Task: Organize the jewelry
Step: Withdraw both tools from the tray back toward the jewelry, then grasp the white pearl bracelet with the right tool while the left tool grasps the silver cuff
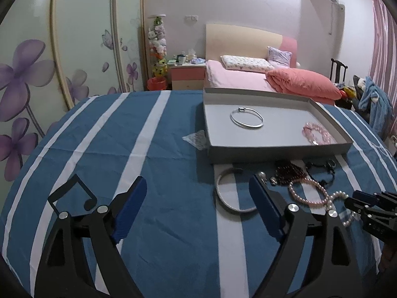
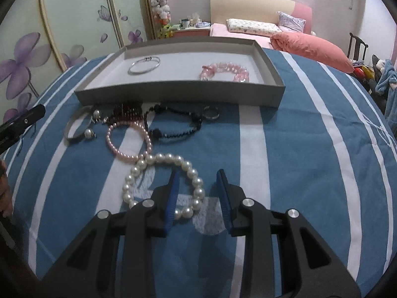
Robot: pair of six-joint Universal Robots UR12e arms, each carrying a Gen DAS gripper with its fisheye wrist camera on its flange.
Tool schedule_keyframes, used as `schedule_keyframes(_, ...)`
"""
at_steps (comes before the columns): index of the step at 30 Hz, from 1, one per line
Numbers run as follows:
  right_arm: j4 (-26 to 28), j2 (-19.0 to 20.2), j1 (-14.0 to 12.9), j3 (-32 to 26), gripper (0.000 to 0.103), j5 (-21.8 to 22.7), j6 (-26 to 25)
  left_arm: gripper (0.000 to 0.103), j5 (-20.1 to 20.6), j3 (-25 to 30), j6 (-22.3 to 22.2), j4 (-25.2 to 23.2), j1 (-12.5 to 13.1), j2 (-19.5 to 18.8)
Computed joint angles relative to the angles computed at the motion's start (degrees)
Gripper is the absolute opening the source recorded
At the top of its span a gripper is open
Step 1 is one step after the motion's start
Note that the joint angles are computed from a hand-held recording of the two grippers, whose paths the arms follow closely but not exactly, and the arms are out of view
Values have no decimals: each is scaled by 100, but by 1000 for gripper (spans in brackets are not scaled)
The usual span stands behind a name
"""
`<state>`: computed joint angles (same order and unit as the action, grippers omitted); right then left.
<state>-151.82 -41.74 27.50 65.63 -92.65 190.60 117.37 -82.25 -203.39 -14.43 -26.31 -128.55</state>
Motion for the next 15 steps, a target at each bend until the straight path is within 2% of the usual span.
schedule_keyframes(3,-21,-8,31,29,30,-138,-105,89,-101,16,109,-52,-7,-17)
schedule_keyframes(5,-70,-11,58,58,16,-246,-190,92,-199,48,143,-124,-14,-42)
schedule_keyframes(6,-85,-13,65,71,12,-254,-224,93,-254,92,167,-203,-14,-66)
schedule_keyframes(11,-14,9,18,23,10,-538,187,93,-307,340,249,-691,-19,-198)
schedule_keyframes(15,-39,0,-22,48,10,-529,294,93,-406,507,315,-1108,5,-283)
